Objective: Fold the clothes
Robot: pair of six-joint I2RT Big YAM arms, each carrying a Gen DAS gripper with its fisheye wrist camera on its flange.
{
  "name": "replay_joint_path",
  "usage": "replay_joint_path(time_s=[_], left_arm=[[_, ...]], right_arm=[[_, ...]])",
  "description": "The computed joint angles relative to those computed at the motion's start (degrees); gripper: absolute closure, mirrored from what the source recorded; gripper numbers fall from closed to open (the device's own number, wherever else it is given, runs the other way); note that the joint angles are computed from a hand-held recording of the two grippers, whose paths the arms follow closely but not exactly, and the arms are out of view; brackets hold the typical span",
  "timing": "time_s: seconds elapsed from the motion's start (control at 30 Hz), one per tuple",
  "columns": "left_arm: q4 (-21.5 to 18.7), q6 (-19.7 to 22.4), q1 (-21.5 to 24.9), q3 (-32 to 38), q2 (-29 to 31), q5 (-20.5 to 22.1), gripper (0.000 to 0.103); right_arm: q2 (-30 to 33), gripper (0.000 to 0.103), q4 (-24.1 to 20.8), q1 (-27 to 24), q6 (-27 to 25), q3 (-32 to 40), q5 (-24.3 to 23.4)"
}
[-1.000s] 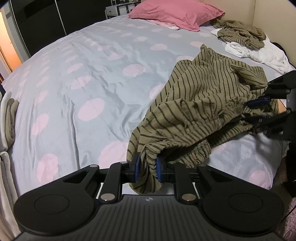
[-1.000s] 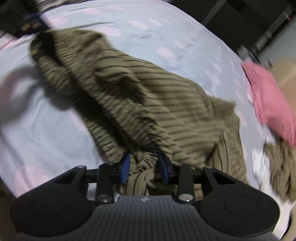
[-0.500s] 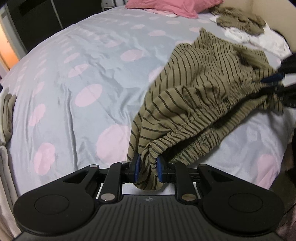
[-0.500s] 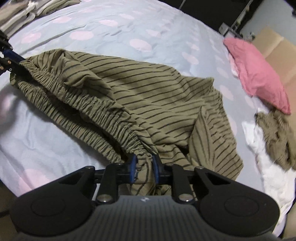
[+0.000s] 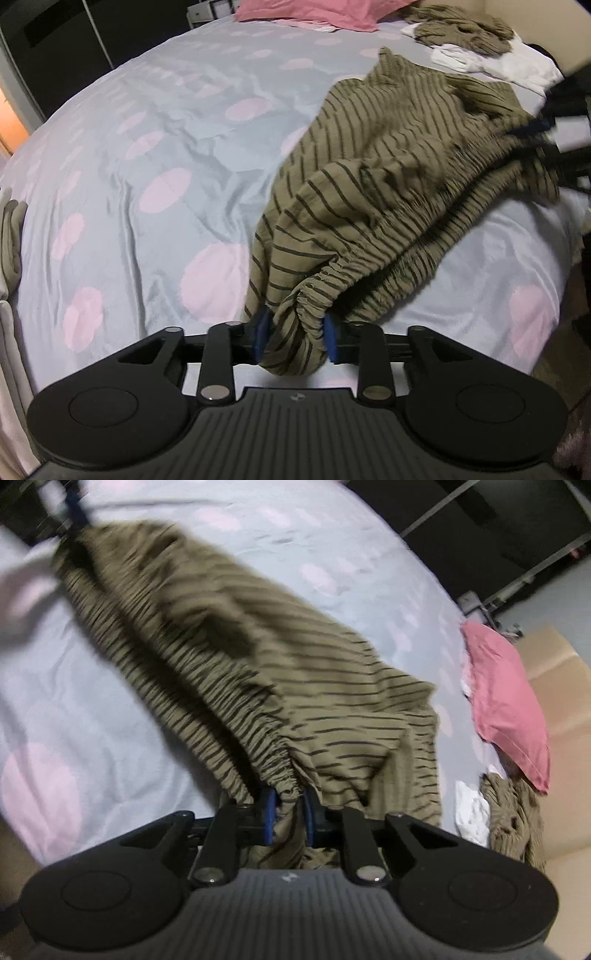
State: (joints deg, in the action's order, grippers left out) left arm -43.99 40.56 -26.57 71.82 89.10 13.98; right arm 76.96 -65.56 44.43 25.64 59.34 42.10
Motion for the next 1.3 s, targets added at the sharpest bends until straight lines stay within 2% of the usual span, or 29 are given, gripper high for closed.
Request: replay_joint_path(time_s=[0.07,0.17,0.3,0.37,0.47,0.6,0.77,0.87,0.93,1.1,1.2,1.3], left_arm=[[0.6,0.0,-0.1,-0.8,-0.4,0.2,0.07],[2.2,-0.1,-0.5,-1.8,-0.8,-1.1,0.07],[2.2,-0.8,-0.6,-1.1,0.3,-2.2,0.071],[1.8,-1.1,-0.4,-0.7,0.5,-1.9,0.08],[1.4,-1.9,0.0,-0.1,0.1,-0.9,0.09],[1.4,-4.5,1.4,1.1,-1.4,2.1,0.095],[-0.7,-6.0,2.8,4.9,-4.2,5.5,0.097],[-3.2,-7.1,3.8,8.7,-5.5,8.7,0.098],[-5.4,-6.3,4.3,12.0,-6.1,10.4,0.098],[-7.9,-4.7,5.0,20.3,-8.4,13.3,0.098],[-9.9,-4.7,5.2,26.5,-8.7,14.3,0.098],[-12.3,-4.6,4.9,33.7,-7.4,13.4,0.098]], right_arm=[[-0.8,0.086,0.3,-0.3,1.1,0.0,1.1],[-1.1,0.086,0.8,-0.8,0.7,-0.3,0.2],[0.8,0.084,1.3,-1.0,-3.6,-1.0,-2.5],[1.3,0.084,1.7,-0.8,-4.7,-1.4,-2.7],[0.3,0.088,2.4,-1.0,-3.5,-1.1,-1.5],[-2.1,0.089,1.1,-0.5,-2.1,0.7,3.6],[-4.5,0.089,-1.7,0.7,-0.6,4.6,8.8],[-5.6,0.09,-4.9,2.4,-0.7,7.7,13.3],[-6.4,0.09,-7.4,3.4,-1.4,10.5,16.0],[-7.6,0.09,-15.1,6.4,-1.4,20.3,23.2],[-7.0,0.09,-18.4,8.5,-4.6,27.4,29.5],[-6.4,0.09,-16.8,9.0,-11.9,33.6,32.7]])
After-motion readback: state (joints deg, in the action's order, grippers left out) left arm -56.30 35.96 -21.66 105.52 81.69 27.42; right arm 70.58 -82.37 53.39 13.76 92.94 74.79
